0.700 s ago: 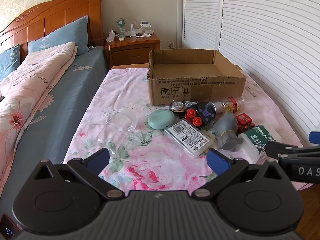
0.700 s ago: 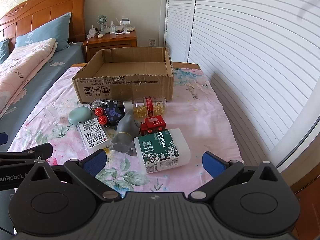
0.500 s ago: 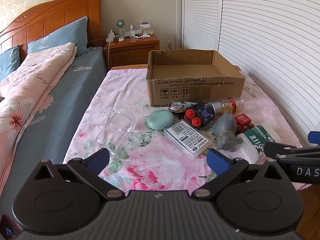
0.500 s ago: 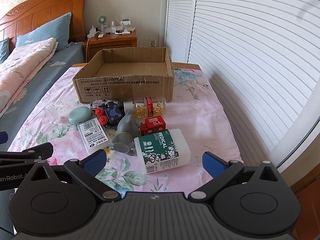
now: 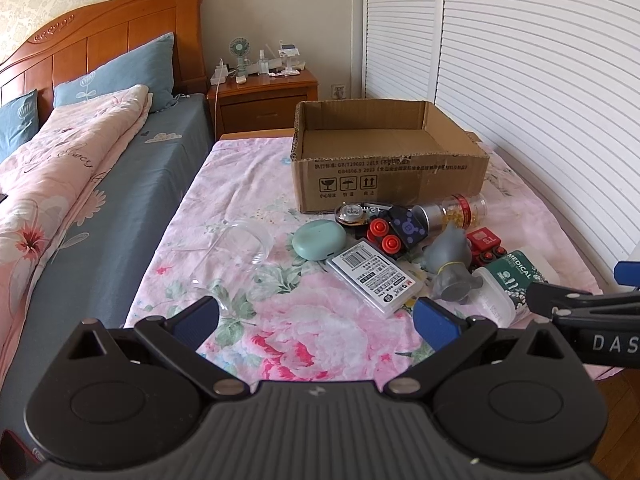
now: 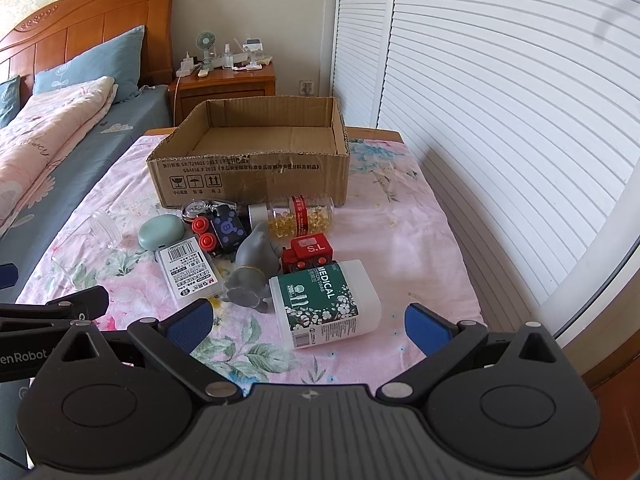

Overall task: Organize rigid objects
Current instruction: 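Reach left tool toward clear plastic jar while right tool approaches white MEDICAL tub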

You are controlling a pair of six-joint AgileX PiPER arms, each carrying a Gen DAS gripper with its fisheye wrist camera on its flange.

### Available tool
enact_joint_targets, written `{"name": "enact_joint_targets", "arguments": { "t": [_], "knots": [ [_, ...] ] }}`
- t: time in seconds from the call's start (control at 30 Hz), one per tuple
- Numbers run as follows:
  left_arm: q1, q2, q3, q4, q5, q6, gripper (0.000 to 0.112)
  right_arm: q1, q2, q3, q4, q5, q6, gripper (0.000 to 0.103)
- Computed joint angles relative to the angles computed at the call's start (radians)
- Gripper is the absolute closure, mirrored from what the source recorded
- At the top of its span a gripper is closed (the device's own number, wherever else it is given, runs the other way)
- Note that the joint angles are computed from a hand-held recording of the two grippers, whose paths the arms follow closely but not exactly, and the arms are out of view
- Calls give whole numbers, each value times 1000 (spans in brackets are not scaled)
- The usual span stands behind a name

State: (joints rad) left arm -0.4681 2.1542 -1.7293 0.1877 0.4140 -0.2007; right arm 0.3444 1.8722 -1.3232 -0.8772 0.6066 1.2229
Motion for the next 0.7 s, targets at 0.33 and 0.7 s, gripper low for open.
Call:
{"name": "enact_joint_targets", "arguments": {
  "t": [0.33,0.7],
  "knots": [
    [24,17,-25,-118,-16,142,10,-8,-3,2,-35,-21,-14,0],
    [68,94,-86,-193,-41,326,10,-70,16,50,-101,-190,-38,0]
  ]
}}
